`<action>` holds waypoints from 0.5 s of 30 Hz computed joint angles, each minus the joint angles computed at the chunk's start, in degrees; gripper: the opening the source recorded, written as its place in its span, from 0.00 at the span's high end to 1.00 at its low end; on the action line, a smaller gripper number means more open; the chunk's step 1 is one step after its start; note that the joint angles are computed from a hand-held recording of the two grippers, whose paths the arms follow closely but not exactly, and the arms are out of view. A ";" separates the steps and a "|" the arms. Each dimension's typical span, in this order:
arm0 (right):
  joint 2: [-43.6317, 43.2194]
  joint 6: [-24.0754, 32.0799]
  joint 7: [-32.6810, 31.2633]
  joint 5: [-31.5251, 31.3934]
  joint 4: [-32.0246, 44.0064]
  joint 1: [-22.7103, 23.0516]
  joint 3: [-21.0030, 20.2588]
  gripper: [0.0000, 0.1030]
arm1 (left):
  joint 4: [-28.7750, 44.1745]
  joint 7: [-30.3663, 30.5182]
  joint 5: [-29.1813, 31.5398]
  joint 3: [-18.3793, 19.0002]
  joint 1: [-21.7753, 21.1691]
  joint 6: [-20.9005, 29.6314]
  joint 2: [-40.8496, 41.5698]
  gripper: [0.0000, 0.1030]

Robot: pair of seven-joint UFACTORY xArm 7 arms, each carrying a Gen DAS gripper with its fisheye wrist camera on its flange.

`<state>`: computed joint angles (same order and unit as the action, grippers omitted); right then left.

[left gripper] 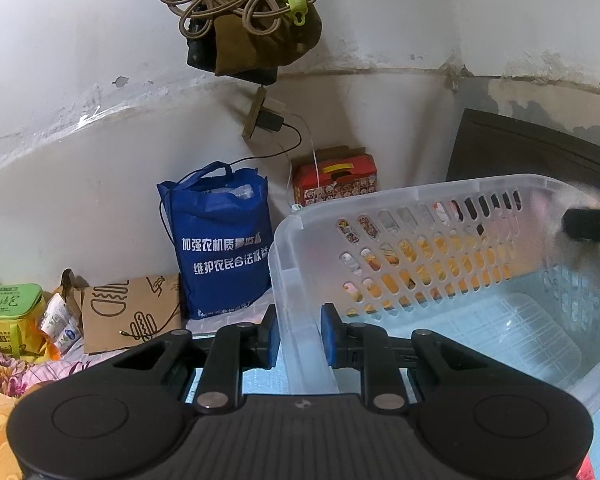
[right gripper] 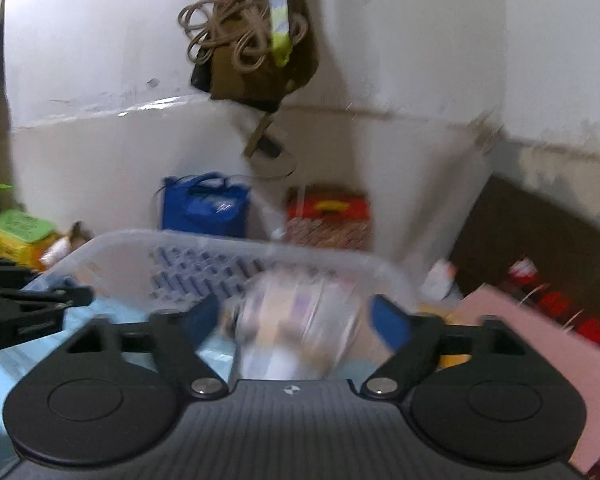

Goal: Organize objects
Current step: 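Carry the plush doll into the clear basket and open the right gripper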

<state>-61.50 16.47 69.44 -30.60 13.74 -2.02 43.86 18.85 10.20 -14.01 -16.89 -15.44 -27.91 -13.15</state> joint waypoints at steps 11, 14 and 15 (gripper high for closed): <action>-18.38 24.12 7.60 5.47 -6.83 28.66 4.50 0.00 | -0.15 -0.24 -0.23 -0.19 0.10 0.16 -0.44 0.76; -15.24 33.52 13.56 9.45 -6.38 36.83 10.32 0.00 | -0.19 -0.70 -0.13 -0.05 0.02 0.41 -0.62 0.76; -13.67 36.17 17.37 11.53 -6.15 39.18 13.35 0.00 | -0.29 -0.74 -0.24 -0.17 0.09 0.42 -0.75 0.76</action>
